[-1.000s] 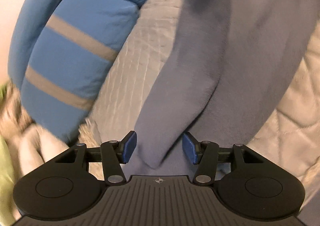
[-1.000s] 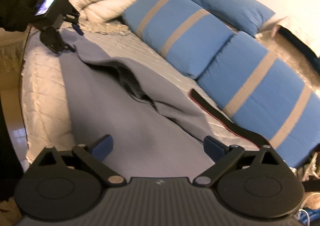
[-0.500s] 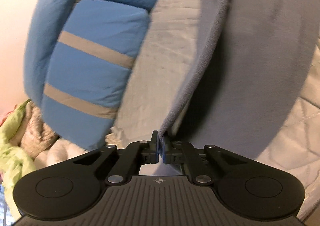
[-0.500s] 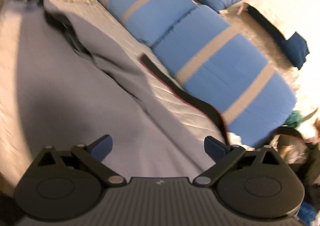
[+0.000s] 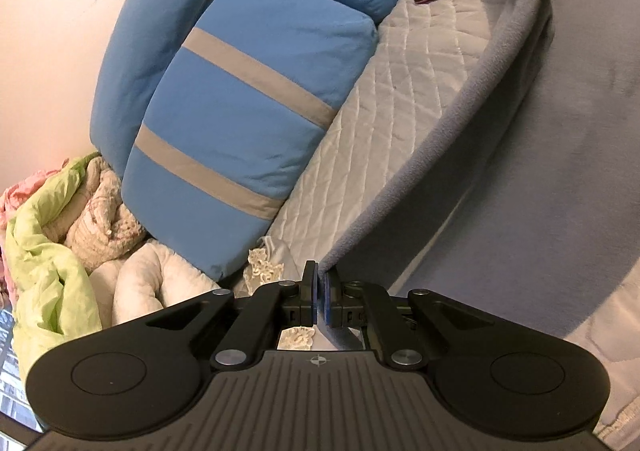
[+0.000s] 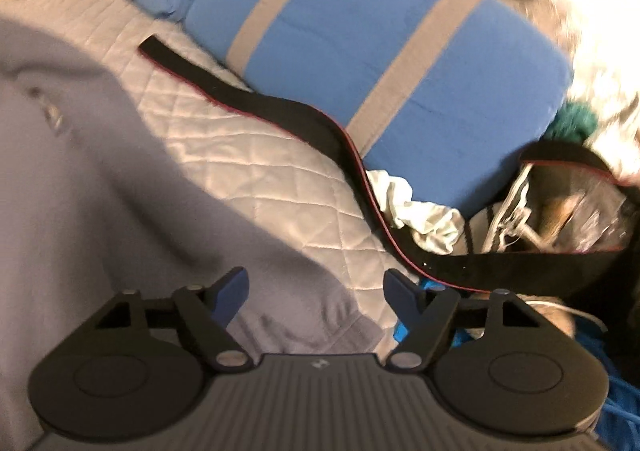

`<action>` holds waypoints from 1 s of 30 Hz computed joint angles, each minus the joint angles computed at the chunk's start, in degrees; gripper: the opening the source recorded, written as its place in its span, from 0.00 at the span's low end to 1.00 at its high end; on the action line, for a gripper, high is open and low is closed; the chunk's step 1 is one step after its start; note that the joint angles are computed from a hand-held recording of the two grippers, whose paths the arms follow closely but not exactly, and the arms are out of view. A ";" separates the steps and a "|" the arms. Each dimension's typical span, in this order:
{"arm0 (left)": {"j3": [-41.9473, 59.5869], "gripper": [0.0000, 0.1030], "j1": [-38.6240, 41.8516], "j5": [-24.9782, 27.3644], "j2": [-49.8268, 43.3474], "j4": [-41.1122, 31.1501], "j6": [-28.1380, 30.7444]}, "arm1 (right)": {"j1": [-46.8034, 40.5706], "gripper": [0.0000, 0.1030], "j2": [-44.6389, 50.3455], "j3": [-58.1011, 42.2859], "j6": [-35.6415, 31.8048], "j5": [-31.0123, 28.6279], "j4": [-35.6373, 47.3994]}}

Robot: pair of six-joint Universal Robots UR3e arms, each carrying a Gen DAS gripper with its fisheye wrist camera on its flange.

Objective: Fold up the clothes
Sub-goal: 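Pinch the sweatpants edge with the left gripper and fold it over lengthwise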

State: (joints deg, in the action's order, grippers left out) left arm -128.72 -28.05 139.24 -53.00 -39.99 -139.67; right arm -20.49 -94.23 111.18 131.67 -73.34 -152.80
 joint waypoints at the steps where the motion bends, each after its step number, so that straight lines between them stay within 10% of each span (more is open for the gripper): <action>1: 0.03 0.03 0.14 0.00 -0.11 -0.06 -0.05 | -0.46 0.81 1.82 -2.27 0.01 0.83 1.95; 11: 0.17 0.03 4.40 -2.57 0.12 -1.91 -0.46 | -1.66 0.80 16.45 -18.47 4.19 3.30 14.52; 13: 0.19 0.03 4.77 -2.79 0.08 -1.93 -0.50 | -2.12 0.65 17.31 -20.07 4.42 4.64 17.49; 15: 0.33 0.03 4.75 -2.57 -0.14 -1.94 -1.00 | -2.32 0.07 17.34 -20.45 3.84 5.30 19.45; 16: 0.31 0.03 4.74 -2.51 -0.07 -1.54 -0.99 | -2.41 0.01 16.78 -19.69 3.21 5.25 19.37; 30: 13.22 0.03 23.69 -16.22 7.70 -13.32 6.69 | -18.42 0.00 -6.07 -4.32 2.46 22.57 15.85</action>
